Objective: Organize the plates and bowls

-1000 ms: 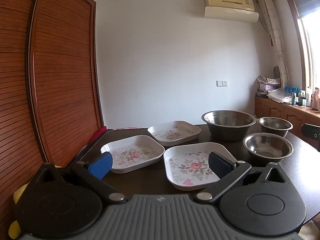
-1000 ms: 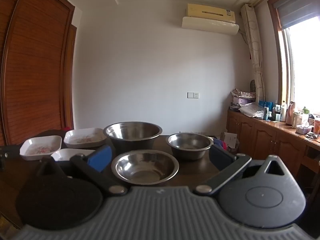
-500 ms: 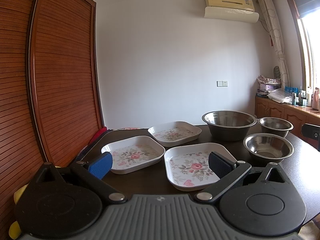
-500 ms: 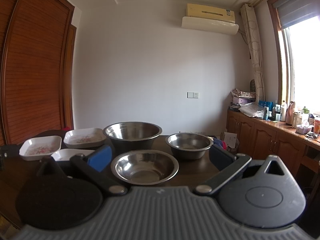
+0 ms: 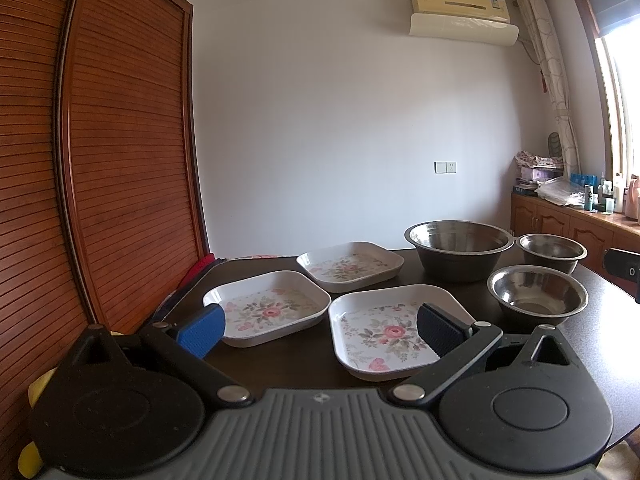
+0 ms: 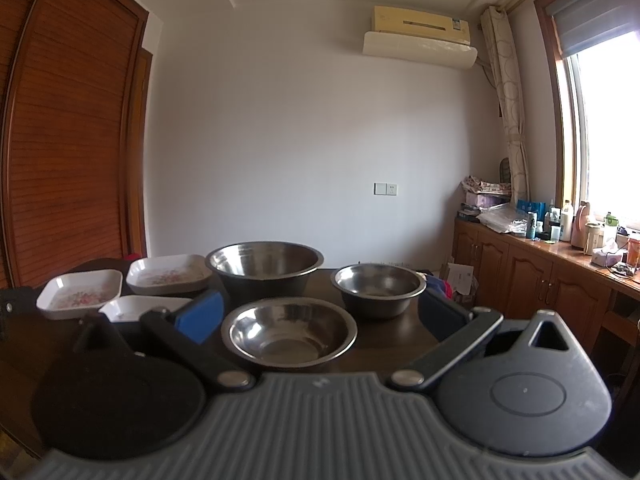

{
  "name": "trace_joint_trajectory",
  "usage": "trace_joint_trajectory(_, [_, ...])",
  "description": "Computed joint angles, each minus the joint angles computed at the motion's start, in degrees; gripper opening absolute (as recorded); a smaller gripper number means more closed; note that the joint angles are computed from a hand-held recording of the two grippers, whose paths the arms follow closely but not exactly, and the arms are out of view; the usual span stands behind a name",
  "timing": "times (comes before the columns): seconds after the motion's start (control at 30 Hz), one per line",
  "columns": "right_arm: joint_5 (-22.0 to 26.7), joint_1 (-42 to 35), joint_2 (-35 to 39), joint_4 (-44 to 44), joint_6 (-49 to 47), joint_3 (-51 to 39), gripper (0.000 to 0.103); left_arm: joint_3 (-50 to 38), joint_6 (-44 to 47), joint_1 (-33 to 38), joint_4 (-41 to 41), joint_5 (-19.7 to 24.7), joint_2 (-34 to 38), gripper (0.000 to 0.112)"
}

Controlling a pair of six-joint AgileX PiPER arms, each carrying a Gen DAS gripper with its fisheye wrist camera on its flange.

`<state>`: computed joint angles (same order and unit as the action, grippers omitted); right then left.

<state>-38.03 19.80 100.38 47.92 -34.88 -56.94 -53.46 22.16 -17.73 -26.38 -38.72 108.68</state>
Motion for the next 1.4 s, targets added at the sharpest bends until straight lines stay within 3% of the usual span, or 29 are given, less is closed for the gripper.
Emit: trace_joint_trajectory(1.4, [0.1, -0.3, 0.3, -0.7, 1.0, 0.4, 0.103, 0.6, -1.1, 0.1, 1.0, -1.4, 1.5, 0.097])
